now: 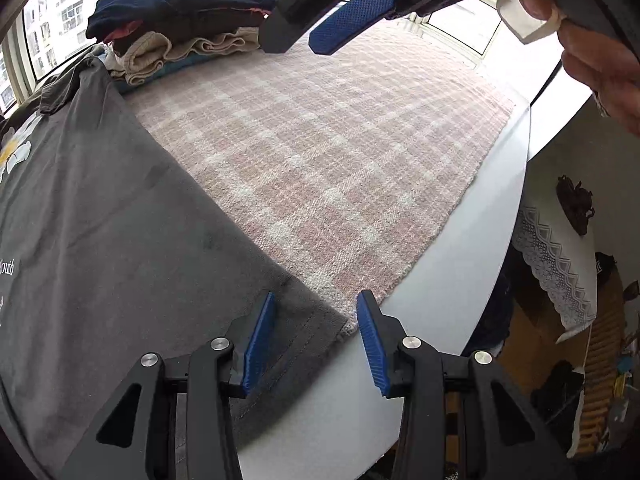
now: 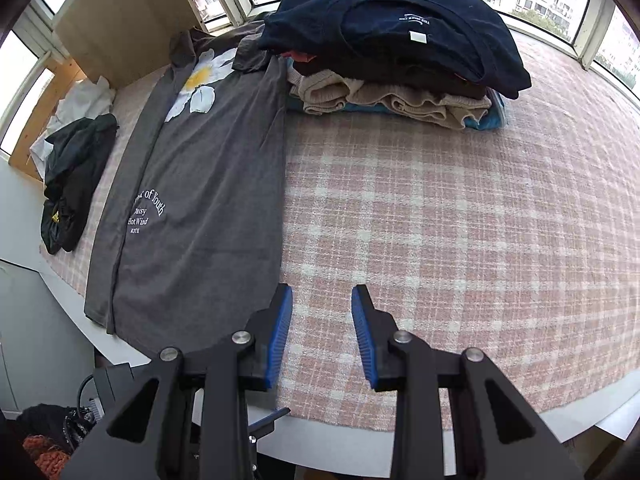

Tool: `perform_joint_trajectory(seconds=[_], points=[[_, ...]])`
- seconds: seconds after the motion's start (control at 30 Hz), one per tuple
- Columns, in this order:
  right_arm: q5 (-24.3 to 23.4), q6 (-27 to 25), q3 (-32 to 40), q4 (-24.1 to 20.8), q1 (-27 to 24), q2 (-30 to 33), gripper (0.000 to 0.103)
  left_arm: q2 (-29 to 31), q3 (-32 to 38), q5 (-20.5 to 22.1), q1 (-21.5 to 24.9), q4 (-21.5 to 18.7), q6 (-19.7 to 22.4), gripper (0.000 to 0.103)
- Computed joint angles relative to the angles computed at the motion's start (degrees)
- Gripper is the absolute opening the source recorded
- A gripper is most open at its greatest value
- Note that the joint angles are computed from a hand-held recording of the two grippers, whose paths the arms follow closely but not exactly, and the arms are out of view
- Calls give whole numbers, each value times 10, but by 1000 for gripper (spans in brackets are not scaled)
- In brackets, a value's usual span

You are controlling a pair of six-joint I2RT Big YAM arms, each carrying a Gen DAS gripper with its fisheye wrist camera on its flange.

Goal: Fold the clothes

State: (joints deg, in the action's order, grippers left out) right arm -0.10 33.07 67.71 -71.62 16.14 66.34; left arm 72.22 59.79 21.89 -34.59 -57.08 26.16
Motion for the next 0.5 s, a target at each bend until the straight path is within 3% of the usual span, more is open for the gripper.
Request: perform_joint_trajectory(seconds=[0.1, 0.13, 0.2, 0.33, 0.43, 0.5], points=[[-8, -41, 53, 2, -21, 38, 31, -6, -5, -17, -6, 8, 23, 27], [-16, -53, 74, 5, -29, 54, 31, 0, 1, -5, -1, -2, 27, 14], [-41, -77, 127, 16, -49, 97, 31, 20, 20, 40, 22, -33, 19, 6], [-90, -120, 279, 15, -79, 220, 31, 39, 49, 144, 78, -85, 8, 3], [-78, -153, 447, -37, -86, 355, 31, 42, 68, 209, 126, -115, -3, 3], [-58, -162, 580, -97, -92, 460, 31, 44, 80, 229, 151, -119, -23, 3]])
